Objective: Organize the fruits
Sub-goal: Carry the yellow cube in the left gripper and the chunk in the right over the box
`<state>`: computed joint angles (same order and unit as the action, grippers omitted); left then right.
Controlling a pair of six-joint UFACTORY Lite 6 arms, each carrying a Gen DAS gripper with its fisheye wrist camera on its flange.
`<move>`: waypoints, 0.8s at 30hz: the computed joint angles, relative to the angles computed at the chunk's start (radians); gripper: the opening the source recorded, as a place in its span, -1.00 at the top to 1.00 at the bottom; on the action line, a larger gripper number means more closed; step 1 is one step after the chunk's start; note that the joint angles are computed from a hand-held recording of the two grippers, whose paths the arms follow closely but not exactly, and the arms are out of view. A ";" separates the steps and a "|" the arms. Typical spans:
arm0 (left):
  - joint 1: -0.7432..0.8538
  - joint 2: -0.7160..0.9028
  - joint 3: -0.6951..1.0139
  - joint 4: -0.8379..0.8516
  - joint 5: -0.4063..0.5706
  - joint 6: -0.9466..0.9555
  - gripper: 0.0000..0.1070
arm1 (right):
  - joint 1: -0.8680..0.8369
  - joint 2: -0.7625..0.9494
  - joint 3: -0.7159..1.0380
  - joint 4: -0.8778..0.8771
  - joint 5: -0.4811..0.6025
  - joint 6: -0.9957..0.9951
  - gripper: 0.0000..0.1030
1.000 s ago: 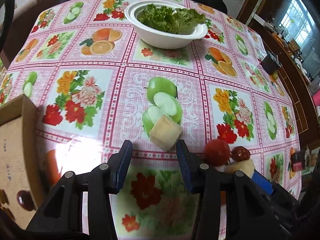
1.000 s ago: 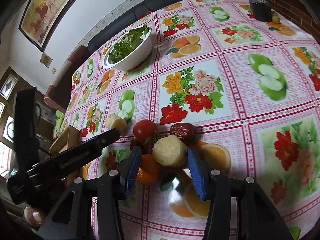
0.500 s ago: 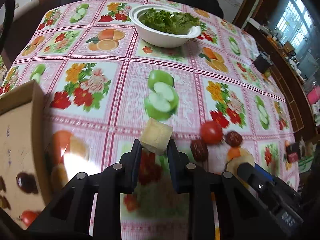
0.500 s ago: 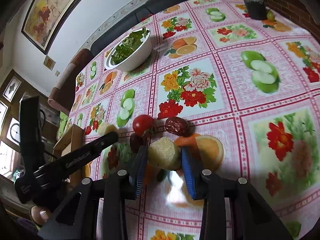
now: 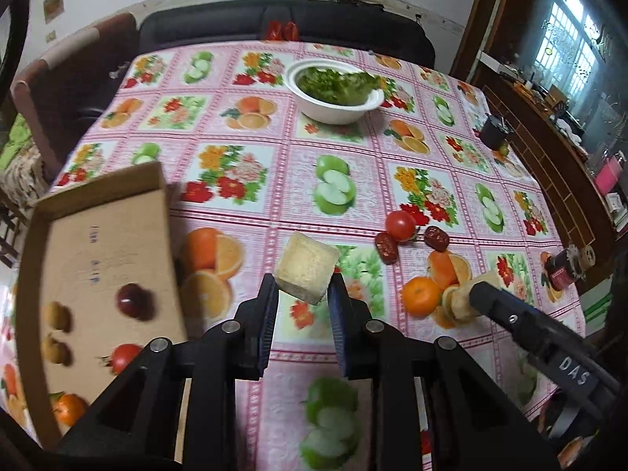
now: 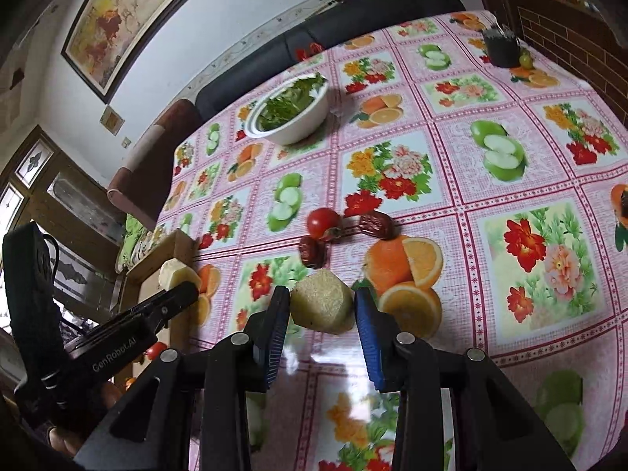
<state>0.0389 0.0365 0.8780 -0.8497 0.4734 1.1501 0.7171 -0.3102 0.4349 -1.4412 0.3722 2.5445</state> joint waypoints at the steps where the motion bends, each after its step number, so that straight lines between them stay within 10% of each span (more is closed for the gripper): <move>1: 0.022 -0.013 -0.010 -0.014 0.009 0.027 0.57 | 0.018 -0.001 0.013 0.022 0.011 -0.018 0.32; 24: 0.270 -0.022 -0.006 -0.027 0.098 0.171 0.57 | 0.171 0.245 0.272 0.037 0.041 -0.021 0.32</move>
<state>0.3089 0.0148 0.8716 -0.8769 0.5715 1.3207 0.8882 -0.0649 0.7069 -1.4039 0.4134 2.5232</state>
